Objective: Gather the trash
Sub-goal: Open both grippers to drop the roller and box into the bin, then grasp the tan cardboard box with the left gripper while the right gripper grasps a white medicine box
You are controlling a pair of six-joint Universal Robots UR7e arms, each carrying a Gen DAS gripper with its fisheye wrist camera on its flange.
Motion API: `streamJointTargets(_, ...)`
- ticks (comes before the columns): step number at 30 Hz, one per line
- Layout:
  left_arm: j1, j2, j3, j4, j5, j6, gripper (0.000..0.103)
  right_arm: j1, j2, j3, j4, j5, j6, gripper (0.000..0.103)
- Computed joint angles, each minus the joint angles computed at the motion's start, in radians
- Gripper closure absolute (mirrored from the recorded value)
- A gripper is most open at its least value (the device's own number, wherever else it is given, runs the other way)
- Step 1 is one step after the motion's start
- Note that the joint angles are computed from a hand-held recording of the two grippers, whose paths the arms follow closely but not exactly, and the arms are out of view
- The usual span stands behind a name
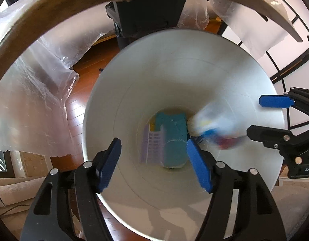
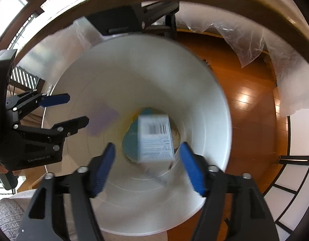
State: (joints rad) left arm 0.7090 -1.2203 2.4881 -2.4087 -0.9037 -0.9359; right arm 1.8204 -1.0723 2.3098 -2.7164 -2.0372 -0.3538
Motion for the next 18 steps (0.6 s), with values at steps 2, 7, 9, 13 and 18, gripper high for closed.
streamJointTargets(2,-0.008,-0.02,0.005,0.012,-0.002,-0.013,0.034,0.008,-0.023,0.006,-0.006,0.001,-0.008,0.033)
streamJointTargets(7,-0.101,-0.158,0.02,0.127,0.02,-0.068,0.034,0.098,-0.136,0.034,-0.067,-0.013,-0.09,0.022)
streamJointTargets(9,-0.169,-0.243,0.017,0.191,0.058,-0.087,0.028,0.154,-0.193,0.048,-0.163,-0.005,-0.155,0.012)
streamJointTargets(13,-0.328,-0.396,-0.013,0.429,0.312,-0.234,0.001,0.238,-0.206,0.053,-0.456,0.017,-0.262,0.004)
streamJointTargets(18,-0.27,-0.426,-0.108,0.543,0.454,-0.276,0.001,0.257,-0.148,-0.023,-0.558,0.082,-0.245,0.004)
